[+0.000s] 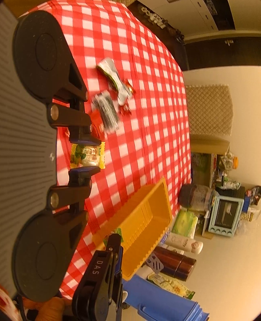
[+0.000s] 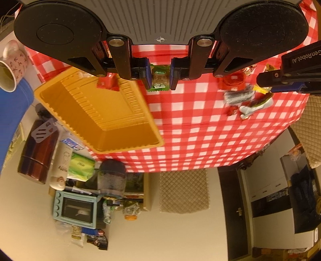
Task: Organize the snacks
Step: 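Carry both candies over the orange tray and open both tools to drop them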
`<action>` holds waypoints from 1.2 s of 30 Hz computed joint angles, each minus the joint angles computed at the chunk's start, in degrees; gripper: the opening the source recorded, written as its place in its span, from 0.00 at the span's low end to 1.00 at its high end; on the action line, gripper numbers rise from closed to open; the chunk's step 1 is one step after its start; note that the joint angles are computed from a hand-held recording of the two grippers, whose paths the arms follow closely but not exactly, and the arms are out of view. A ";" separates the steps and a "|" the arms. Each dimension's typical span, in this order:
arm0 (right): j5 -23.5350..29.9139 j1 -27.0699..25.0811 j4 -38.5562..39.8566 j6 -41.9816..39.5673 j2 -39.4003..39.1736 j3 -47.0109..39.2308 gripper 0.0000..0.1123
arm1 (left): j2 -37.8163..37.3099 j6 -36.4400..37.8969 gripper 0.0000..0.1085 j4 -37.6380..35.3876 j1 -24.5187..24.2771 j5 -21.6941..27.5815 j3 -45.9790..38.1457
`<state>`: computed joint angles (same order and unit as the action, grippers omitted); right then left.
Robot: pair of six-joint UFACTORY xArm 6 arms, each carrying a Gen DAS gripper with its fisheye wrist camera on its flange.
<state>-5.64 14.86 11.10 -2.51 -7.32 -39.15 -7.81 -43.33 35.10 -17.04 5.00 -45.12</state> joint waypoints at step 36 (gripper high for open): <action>5.73 -11.27 42.61 -41.09 10.43 -15.29 0.17 | 30.37 30.07 0.18 -33.24 -12.92 4.94 -36.16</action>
<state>0.09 3.59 53.71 -43.61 3.11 -54.44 22.56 -13.26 1.86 -29.96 9.94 -81.28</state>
